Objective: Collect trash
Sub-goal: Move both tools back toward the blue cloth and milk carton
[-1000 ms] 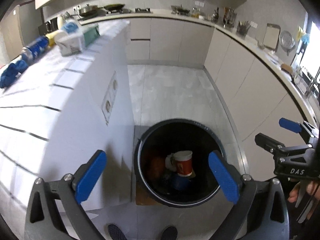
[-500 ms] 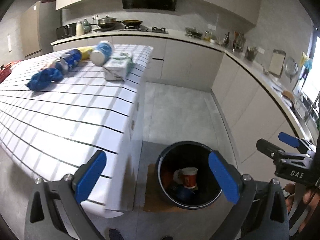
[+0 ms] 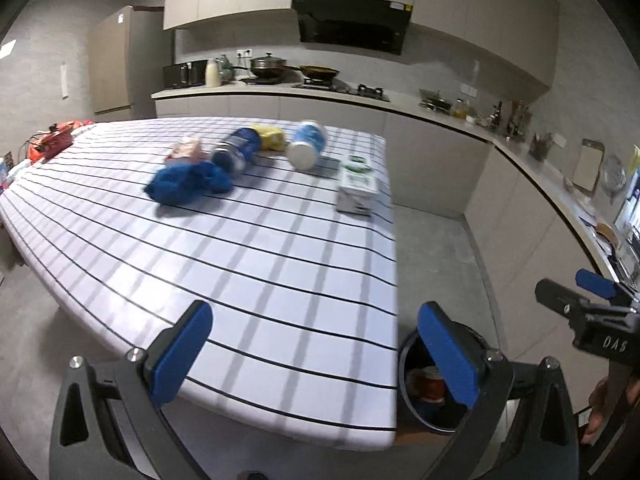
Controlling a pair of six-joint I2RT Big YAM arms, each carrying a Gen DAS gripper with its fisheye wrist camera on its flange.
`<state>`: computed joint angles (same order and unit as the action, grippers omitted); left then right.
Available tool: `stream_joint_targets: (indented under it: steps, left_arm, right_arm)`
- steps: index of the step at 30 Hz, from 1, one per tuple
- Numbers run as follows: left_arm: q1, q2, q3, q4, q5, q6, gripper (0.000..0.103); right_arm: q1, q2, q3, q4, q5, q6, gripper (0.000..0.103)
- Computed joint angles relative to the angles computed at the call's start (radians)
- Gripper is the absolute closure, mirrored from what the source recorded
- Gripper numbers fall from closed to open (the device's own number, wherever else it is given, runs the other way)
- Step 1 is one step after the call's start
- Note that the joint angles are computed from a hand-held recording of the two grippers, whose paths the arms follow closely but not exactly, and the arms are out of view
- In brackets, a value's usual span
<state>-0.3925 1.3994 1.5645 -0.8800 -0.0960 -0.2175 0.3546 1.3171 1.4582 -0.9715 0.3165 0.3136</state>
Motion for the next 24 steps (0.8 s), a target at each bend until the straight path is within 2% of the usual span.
stream_joint_targets:
  steps: [13,15,24]
  left_arm:
    - [0.203,0.054,0.065,0.029,0.131,0.086,0.0]
    - [0.225,0.078,0.086,0.026,0.16,0.095,0.0]
    - [0.291,0.188,0.187,0.018,0.207,0.158,0.0]
  right_arm:
    - [0.118,0.235,0.28,-0.034,0.051,0.043,0.0]
    - [0.126,0.271,0.327,-0.05,0.064,0.048,0.0]
    - [0.143,0.436,0.526,-0.11,0.098,0.08,0.0]
